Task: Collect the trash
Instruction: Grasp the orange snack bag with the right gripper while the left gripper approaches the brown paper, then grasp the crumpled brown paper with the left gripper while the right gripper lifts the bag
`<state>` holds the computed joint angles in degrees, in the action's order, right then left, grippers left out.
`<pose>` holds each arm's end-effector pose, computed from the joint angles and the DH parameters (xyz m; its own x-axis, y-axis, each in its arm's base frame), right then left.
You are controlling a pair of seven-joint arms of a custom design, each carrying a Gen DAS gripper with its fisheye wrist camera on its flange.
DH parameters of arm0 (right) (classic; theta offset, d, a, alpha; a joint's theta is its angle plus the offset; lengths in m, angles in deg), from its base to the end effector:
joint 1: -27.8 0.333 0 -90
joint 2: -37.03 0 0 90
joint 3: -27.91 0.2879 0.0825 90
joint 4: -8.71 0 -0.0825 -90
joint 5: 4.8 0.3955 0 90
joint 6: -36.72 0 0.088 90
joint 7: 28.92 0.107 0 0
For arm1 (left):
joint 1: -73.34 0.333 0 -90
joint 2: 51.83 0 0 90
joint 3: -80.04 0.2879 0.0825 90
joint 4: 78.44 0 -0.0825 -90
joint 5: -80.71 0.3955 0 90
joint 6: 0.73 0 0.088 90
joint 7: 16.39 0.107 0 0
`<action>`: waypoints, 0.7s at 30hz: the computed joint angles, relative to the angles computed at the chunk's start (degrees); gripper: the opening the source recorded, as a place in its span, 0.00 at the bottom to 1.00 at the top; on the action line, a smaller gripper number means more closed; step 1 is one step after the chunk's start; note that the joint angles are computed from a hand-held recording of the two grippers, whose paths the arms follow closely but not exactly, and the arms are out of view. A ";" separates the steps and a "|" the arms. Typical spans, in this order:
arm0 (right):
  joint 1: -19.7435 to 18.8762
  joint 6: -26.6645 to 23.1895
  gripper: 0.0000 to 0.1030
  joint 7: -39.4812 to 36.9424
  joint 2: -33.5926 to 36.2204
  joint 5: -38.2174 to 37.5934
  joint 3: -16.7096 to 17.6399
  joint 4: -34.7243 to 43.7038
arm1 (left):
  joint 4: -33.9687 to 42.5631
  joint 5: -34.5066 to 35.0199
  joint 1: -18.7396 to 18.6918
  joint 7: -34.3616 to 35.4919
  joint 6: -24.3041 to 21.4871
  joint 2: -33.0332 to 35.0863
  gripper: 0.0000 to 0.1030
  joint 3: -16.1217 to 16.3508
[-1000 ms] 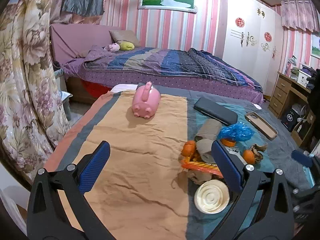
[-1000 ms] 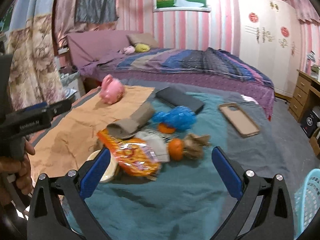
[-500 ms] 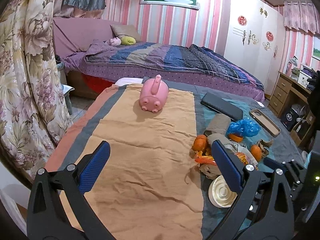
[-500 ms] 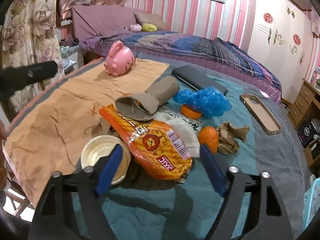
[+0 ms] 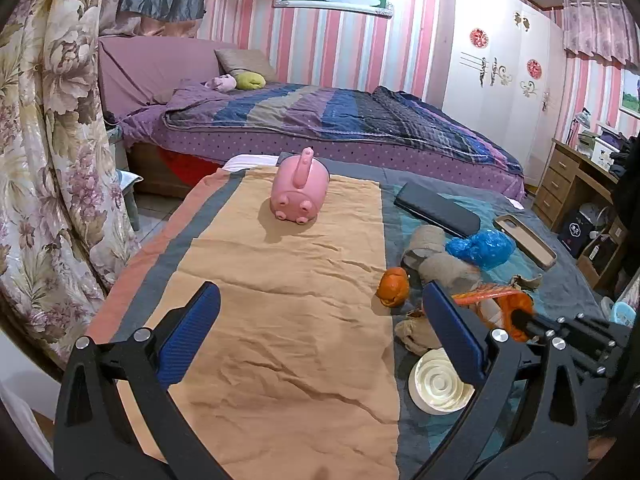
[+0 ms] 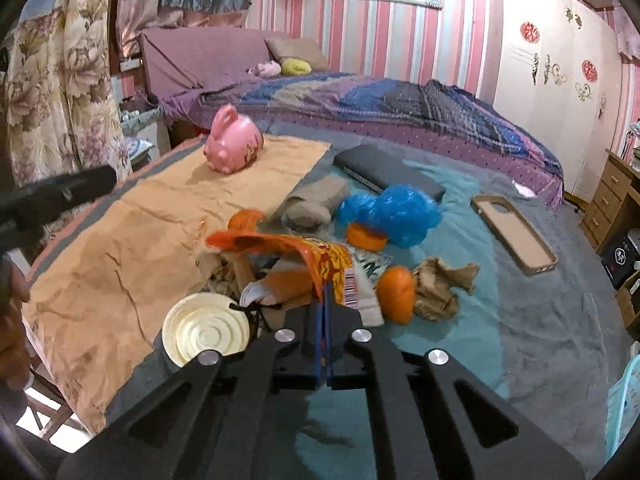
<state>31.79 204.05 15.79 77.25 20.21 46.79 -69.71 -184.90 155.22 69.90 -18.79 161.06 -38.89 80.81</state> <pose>0.7418 0.2094 0.3868 0.5799 -0.8143 0.0243 -0.4678 -0.3572 -0.8084 0.6460 -0.0790 0.4210 0.3734 -0.9223 0.1000 -0.4697 -0.2809 -0.8369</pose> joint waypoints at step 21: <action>-10.52 4.20 0.00 -12.40 -2.69 13.35 9.05 -1.66 | 5.50 -17.67 -2.80 20.12 1.22 7.10 0.95 -0.27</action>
